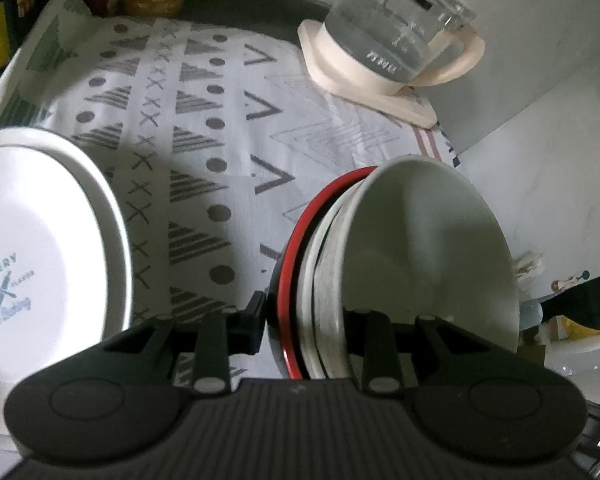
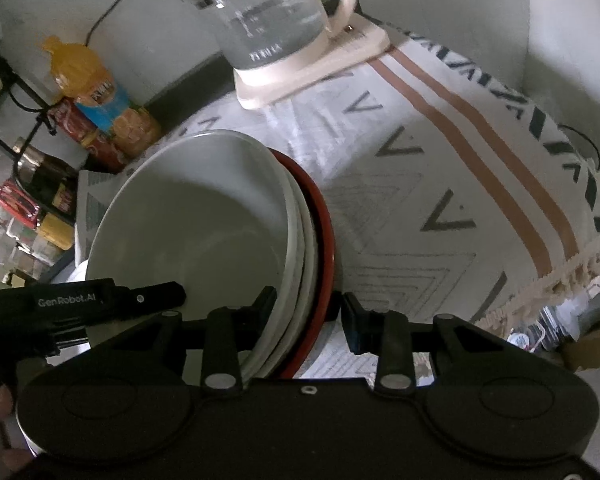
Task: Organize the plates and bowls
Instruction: 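Lift the nested bowl stack and carry it over the plate stack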
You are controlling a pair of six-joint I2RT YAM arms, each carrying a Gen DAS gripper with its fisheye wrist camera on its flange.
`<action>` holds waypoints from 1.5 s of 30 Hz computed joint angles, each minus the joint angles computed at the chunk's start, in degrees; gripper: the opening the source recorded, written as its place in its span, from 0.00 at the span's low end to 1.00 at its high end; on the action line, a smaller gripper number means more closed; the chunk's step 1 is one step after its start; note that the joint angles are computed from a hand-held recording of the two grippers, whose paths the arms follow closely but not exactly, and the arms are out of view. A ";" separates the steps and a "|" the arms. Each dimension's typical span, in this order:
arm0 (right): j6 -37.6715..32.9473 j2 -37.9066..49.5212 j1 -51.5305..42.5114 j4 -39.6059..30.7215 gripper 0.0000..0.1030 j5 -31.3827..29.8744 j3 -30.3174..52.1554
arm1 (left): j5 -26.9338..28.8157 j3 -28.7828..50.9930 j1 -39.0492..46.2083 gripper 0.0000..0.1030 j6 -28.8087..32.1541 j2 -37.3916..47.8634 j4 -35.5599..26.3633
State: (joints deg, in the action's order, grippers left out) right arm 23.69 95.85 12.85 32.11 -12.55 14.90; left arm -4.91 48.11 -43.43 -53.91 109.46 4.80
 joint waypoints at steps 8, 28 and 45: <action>0.68 -8.59 3.54 -5.22 0.33 1.41 0.88 | -3.28 -2.59 0.15 0.28 -0.45 -7.43 -2.75; 3.01 -11.02 17.55 -7.89 0.33 6.23 5.89 | -8.72 -14.95 3.49 0.28 -4.43 -26.15 -6.84; 2.24 2.04 26.68 -12.70 0.33 4.01 20.76 | -9.87 -26.30 11.45 0.28 -7.59 -42.25 -13.63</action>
